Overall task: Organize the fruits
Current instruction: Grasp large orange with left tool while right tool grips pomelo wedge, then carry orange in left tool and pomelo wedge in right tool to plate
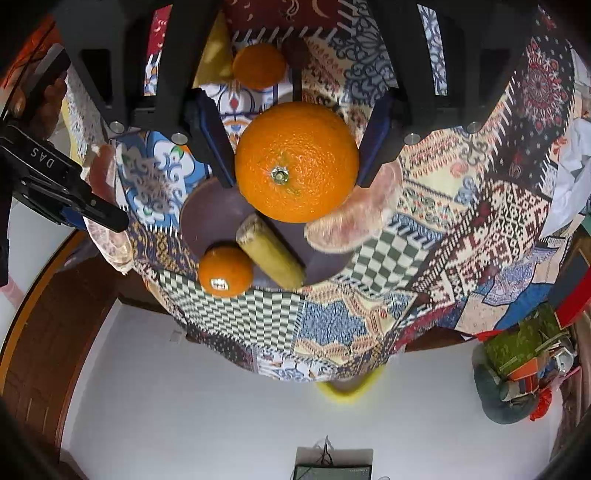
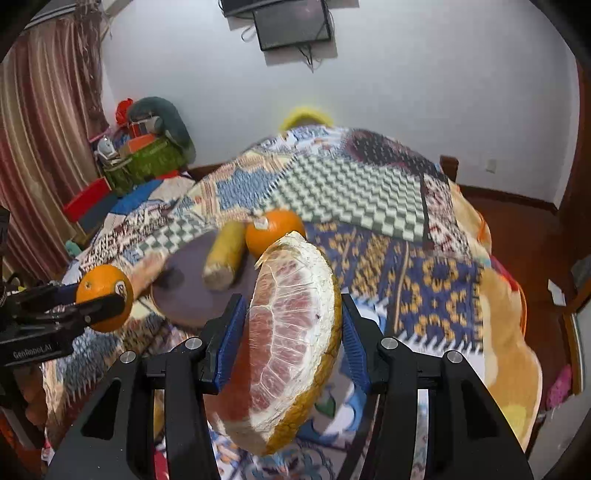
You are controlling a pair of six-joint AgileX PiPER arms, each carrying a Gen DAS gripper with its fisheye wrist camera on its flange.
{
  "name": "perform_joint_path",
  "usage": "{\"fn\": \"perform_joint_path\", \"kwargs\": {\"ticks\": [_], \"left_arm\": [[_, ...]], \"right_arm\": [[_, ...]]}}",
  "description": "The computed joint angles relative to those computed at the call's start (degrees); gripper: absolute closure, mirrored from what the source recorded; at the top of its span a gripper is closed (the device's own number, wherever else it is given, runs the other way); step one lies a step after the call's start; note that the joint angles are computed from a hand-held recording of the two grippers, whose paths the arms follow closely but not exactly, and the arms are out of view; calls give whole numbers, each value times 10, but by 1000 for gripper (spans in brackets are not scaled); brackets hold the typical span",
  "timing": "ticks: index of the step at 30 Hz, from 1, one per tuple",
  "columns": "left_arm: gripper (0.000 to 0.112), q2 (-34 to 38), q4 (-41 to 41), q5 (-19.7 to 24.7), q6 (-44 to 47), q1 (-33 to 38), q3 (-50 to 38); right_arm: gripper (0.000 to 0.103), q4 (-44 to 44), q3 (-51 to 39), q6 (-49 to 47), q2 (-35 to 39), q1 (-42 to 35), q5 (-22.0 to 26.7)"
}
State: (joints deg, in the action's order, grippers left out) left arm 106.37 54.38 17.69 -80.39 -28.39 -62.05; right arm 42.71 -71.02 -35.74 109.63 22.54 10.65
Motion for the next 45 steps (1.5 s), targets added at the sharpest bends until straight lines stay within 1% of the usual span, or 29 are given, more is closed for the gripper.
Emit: {"fn": "perform_joint_path", "kwargs": {"ticks": [4, 8, 13, 15, 17, 20, 25, 32, 35, 36, 39, 41, 45], "left_arm": [[47, 8, -20, 0, 32, 12, -23], [47, 14, -18, 2, 46, 26, -45], [47, 33, -50, 13, 101, 45, -91], [47, 47, -71, 18, 127, 54, -114], [47, 61, -97, 20, 154, 63, -135], [47, 92, -171, 27, 230, 79, -180], [47, 140, -228, 50, 295, 90, -245], [47, 205, -304, 86, 384, 98, -332], [47, 236, -362, 107, 444, 103, -375], [47, 245, -370, 116, 454, 103, -388], [47, 264, -362, 135, 455, 98, -412], [47, 268, -356, 140, 453, 94, -415], [47, 275, -373, 151, 471, 96, -424]], "right_arm": [[56, -34, -43, 29, 19, 7, 4], [56, -57, -77, 47, 40, 13, 7], [56, -98, -130, 77, 73, 19, 18], [56, -105, -154, 81, 88, 20, 27], [56, -92, -178, 64, 102, 18, 40], [56, -111, -211, 76, 122, 20, 53], [56, -155, -257, 105, 150, 23, 74], [56, -163, -289, 101, 174, 24, 94], [56, -168, -299, 103, 181, 24, 102], [56, -168, -302, 103, 183, 24, 105], [56, -163, -310, 96, 189, 23, 114], [56, -164, -315, 93, 192, 22, 119], [56, -159, -323, 90, 198, 20, 129]]}}
